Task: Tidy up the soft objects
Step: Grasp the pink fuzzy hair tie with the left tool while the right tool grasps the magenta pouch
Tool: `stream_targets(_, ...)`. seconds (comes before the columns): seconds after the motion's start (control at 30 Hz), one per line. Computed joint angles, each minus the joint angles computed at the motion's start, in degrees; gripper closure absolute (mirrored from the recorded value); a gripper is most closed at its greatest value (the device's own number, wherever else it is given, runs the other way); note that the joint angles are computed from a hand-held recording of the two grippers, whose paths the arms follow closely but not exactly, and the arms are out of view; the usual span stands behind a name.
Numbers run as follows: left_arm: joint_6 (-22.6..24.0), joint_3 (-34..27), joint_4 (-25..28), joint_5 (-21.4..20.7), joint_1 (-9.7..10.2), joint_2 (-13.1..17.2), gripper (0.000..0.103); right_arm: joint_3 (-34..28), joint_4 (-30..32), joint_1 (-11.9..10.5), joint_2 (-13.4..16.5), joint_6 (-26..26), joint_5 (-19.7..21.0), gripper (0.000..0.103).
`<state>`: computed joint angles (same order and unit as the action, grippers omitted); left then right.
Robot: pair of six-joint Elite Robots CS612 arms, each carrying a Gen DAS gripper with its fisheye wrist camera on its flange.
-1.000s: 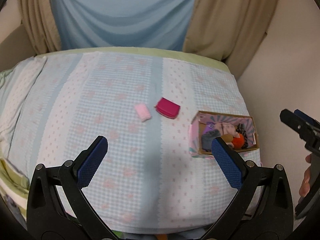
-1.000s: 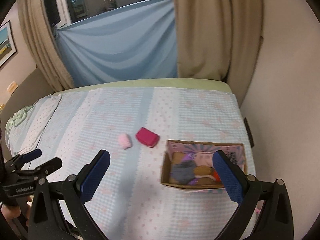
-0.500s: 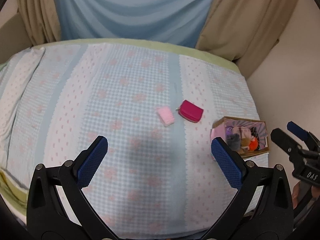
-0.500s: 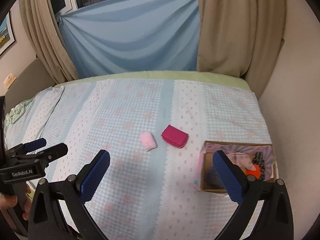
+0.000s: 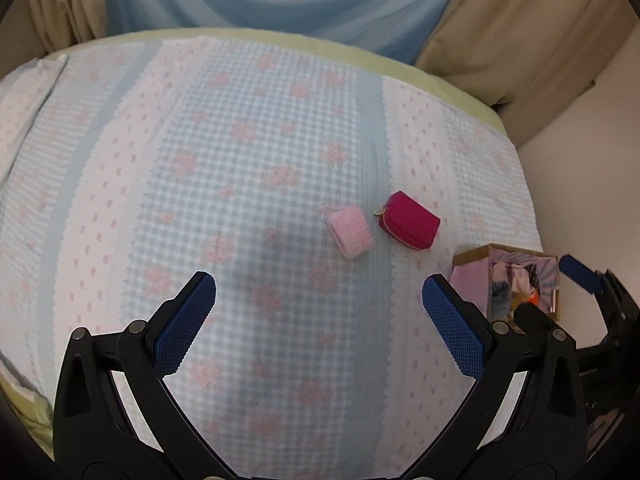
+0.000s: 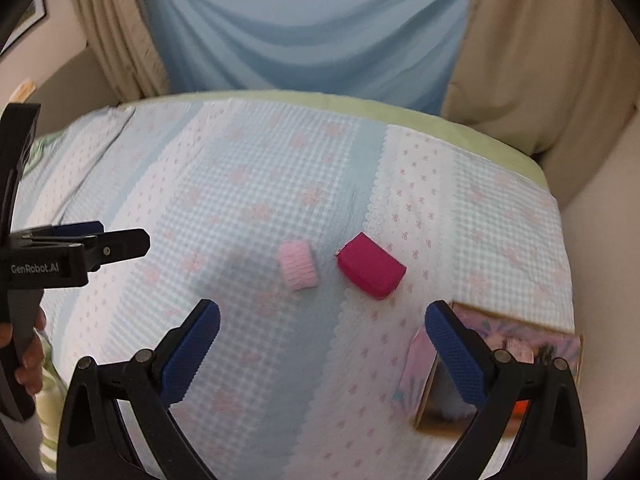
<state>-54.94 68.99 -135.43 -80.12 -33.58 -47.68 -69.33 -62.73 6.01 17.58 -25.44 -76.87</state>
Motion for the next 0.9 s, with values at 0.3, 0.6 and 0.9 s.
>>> stream_targets(0.3,0.19,-11.52,1.01,-3.53,1.04,10.4,0.0,15.75,-3.19,-0.41,-3.08,-18.05,0.04,0.001)
stream_targets(0.6,0.61,-23.85,4.63,-7.12,1.87,21.35,0.004,30.23,-8.21,0.43,-5.58,-31.76,-6.44,0.001)
stream_targets(0.9,-2.32,-31.78,9.39,-10.12,2.7,27.68,0.019,47.04,-12.07,1.28,-11.52,-35.06,-10.15,0.014)
